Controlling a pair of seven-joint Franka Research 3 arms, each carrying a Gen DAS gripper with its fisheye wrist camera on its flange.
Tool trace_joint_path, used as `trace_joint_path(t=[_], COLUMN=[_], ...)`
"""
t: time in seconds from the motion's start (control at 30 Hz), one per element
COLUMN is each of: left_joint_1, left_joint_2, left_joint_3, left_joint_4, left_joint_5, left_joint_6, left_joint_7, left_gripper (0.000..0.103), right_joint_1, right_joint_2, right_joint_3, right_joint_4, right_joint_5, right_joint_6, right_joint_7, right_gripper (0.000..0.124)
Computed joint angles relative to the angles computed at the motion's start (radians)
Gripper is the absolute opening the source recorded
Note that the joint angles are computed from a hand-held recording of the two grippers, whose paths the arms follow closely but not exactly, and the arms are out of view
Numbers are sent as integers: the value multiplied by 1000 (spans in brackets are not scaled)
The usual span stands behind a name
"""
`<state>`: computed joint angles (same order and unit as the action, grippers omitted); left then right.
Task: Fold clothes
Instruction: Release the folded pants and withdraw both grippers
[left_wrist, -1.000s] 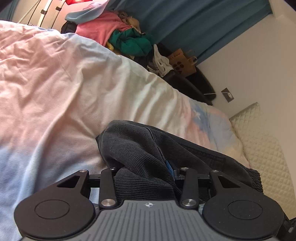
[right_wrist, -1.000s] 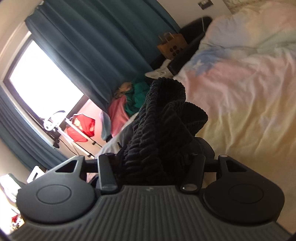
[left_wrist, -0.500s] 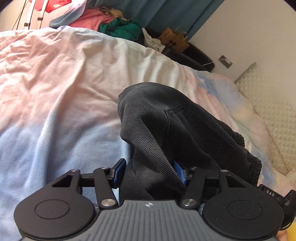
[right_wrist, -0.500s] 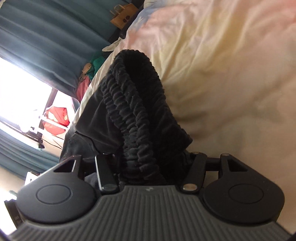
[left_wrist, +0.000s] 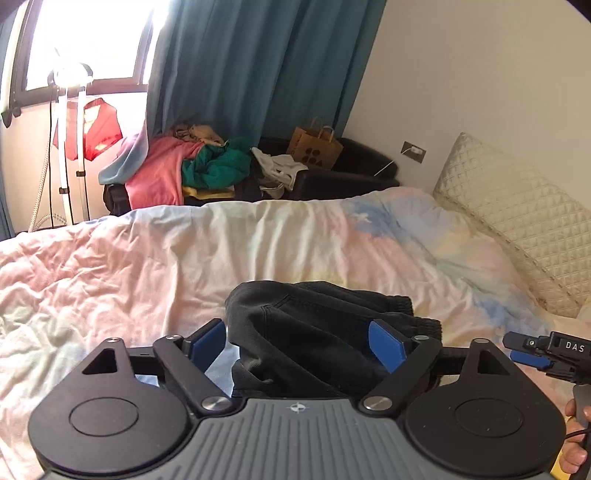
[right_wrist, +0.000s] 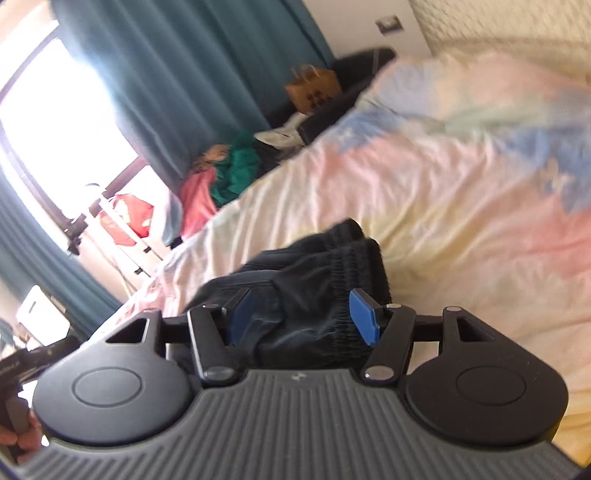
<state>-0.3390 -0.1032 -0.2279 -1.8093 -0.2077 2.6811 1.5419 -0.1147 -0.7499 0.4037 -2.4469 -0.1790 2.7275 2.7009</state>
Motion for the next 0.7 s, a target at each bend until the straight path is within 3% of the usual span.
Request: trace_joint_path(t=[0.1,0.13,0.2,0.27,0.4,0.6,0.7], left_joint_1=[-17,-27,-47,-74,-60,-21,-46], left_joint_2=[-111,-148,-225,-303,-466,-650,-702], left_joint_3=[5,10,20,37,15,-22,-2], left_joint_4=[-70,-99,-164,-227,-375,-550,-619], left_joint_5=[-17,-21,-20,-21,91,248,291], left_joint_6=[-11,-5,11,13,43,68,88], left_joint_7=[7,4,-11,-20,-100,-212,-235], left_gripper=[96,103,103,103,103,103,103], right_joint_1=[39,48,47,52,47,40,10], right_joint_2=[-61,-80,-114,-149,-211,-269,-298], right_joint_3=[8,16,48,81,159,274,347], right_joint_4=[27,33,49,64,78,71,76], right_joint_5=[-9,-11,-24,-39,-68,-100,-134], right_joint_6=[-65,-83,-118,-157,-219,-238,-240], right_joint_7=[-35,-41,-38,-38,-8,67,100], right_gripper=[66,78,90,88,88,88,88])
